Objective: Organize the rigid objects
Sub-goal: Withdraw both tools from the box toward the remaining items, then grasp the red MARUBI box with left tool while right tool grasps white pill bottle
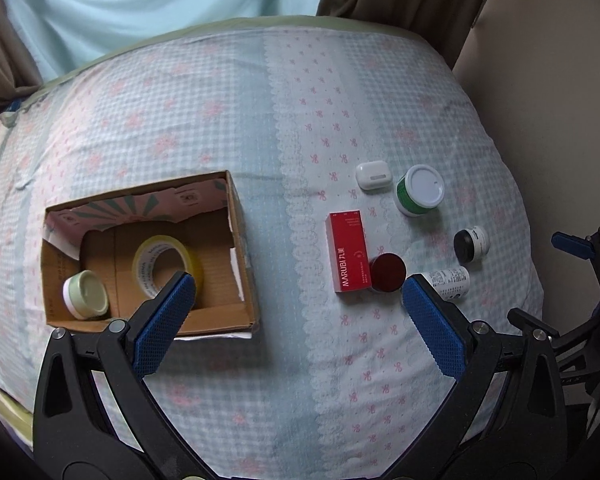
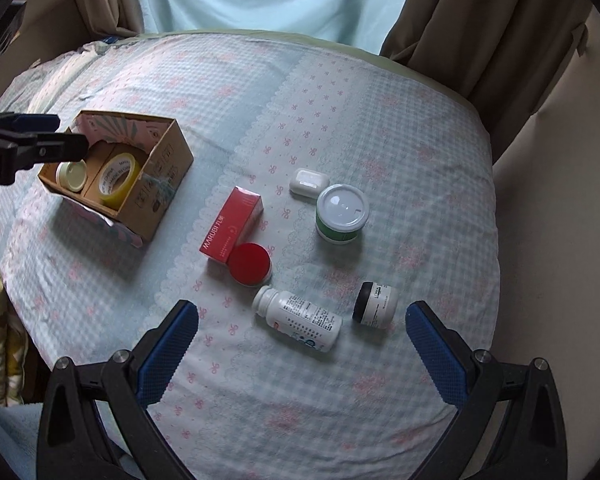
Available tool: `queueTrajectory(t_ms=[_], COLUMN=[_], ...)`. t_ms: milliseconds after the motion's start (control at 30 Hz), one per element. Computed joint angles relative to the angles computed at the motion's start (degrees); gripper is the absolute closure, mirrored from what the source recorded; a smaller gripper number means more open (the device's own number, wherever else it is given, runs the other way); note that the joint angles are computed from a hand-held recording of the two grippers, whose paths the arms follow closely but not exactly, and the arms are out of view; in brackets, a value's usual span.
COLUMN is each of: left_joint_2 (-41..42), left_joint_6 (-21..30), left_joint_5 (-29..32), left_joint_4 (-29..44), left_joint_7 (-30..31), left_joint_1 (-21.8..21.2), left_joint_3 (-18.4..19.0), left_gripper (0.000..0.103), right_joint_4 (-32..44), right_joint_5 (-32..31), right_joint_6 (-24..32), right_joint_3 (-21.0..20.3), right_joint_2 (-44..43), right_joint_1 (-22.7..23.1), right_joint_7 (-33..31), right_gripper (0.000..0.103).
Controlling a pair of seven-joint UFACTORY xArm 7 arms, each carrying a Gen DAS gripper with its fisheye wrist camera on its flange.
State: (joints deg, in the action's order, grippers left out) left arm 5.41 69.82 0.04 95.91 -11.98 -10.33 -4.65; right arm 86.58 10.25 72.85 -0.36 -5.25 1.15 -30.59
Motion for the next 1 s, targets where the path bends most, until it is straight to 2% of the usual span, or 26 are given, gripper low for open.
queueTrajectory(t_ms=[233,467,600,667,733,900,967,1000], left_joint_2=[8.5,18.8,24.3,26.4,28.4,32.7,34.2,34.8], left_joint_6=[-1.4,-0.7,1.1,1.8,2.9,5.4,6.5,6.9], left_joint_5=[-0.7,-1.7,-2.0,-3.0,-3.6,-4.5,-4.7,-4.8], left_joint_4=[1.7,7.5,12.1,14.0,16.0,20.7,22.4,23.0], left_joint_7=[0.8,2.4,3.4,3.5,3.6,3.2,2.8,2.4], left_joint_1=[-1.4,-3.0,-3.4,-3.3,-3.3,-3.6,-3.8,-3.9], left_joint_3=[-0.6,-0.8,-0.6,-0.7,-0.8,-0.7,-0.6,-0.6], left_gripper=[0.0,0.0,0.006,0.009,0.017,0.024,0.029,0.036], right_joint_4=[-5.4,-13.4,-16.9,-17.8,-18.5,-17.7,-17.5,-17.6], right_joint_5=[-0.8,-6.3,-9.2,-10.4,-11.4,-13.3,-13.8,-14.0], right_joint_6=[-4.3,-12.2,-15.0,-15.5,-16.2,-14.0,-13.5,-13.4], right_joint_3=[0.0,1.4,2.0,2.3,2.6,3.0,3.2,3.2], right_joint_2=[2.2,3.3,3.9,4.4,4.8,6.8,7.2,7.3], right_joint_1=[-0.2,1.1,2.1,2.5,2.9,3.7,3.9,4.0], right_joint_7=[-9.0,-20.4,-27.3,-30.1,-32.8,-37.7,-39.3,-40.0], right_gripper=[0.0,0.001,0.012,0.013,0.018,0.036,0.04,0.042])
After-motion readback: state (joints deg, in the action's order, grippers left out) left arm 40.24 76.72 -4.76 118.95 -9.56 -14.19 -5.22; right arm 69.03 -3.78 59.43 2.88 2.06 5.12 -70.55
